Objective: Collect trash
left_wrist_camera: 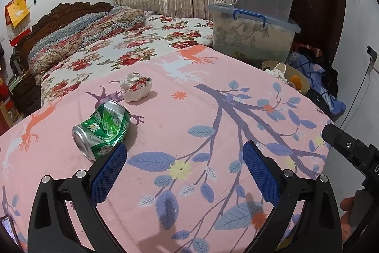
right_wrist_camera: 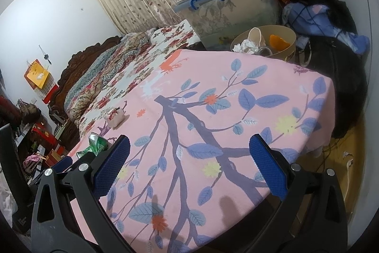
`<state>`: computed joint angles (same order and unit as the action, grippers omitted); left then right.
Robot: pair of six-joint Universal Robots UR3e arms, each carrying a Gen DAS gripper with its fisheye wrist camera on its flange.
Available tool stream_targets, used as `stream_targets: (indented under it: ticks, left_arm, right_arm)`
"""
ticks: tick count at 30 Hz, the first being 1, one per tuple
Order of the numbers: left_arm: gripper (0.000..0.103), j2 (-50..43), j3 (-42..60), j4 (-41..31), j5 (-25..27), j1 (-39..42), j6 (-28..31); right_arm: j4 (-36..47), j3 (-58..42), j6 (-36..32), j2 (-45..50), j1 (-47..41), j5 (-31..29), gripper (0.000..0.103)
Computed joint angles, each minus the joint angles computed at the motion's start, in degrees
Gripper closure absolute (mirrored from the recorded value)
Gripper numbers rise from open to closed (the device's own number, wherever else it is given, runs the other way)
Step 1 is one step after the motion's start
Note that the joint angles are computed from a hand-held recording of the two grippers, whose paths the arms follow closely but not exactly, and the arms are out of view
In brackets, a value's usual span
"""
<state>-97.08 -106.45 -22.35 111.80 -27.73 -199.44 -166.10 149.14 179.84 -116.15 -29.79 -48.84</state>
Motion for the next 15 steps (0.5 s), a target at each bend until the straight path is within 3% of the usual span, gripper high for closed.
stream_targets:
  ticks: [15]
  left_arm:
    - [0.009,0.0,-0.9,0.6,0.9,0.3,-0.4]
  right_arm:
    - [-0.9,0.5,-0.1,0.4,-0.6,0.3,0.003]
